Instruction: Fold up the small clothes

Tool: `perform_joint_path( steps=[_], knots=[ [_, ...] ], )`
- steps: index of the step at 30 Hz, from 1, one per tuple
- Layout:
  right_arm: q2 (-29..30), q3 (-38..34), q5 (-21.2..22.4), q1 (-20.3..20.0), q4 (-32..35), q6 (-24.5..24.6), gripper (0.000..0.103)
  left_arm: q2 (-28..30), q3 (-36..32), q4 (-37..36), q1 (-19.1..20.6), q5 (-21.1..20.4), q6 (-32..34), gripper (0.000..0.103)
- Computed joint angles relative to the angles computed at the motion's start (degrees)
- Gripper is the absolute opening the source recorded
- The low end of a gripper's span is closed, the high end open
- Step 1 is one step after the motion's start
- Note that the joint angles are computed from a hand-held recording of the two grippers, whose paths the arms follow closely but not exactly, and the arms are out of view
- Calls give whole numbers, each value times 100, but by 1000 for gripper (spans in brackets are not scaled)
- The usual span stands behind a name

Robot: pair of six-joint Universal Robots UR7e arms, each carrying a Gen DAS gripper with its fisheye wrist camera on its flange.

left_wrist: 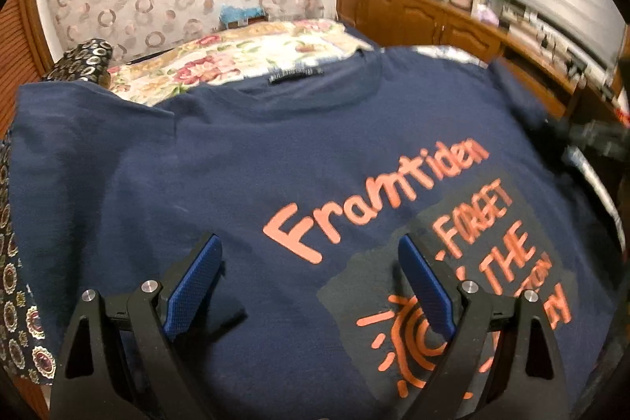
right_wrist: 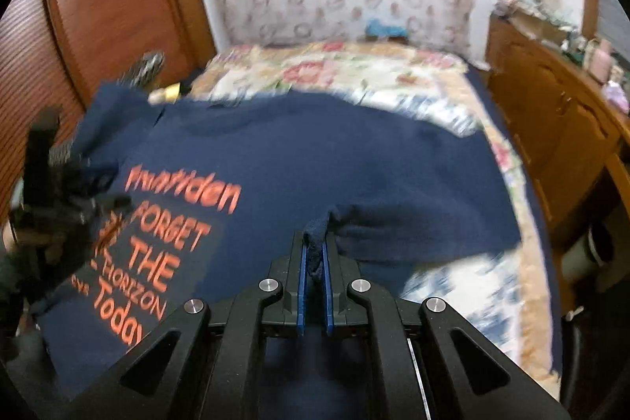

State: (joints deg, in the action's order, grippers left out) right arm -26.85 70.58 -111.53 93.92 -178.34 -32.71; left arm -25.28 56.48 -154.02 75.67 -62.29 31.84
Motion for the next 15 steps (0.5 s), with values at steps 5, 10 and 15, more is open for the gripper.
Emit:
perform_joint_path(
  steps=[5,10,15],
  knots=[
    [119,29,-146,-69,85,126,7,-129,206,-458,-27,-154,124,92],
    [131,-39,-204,-66,89,202,13,-207,279,-521,-64,-409,92,92],
    [101,-252,-355,108,46,262,48,-315,404,-546,-89,-630,86,92]
  ],
)
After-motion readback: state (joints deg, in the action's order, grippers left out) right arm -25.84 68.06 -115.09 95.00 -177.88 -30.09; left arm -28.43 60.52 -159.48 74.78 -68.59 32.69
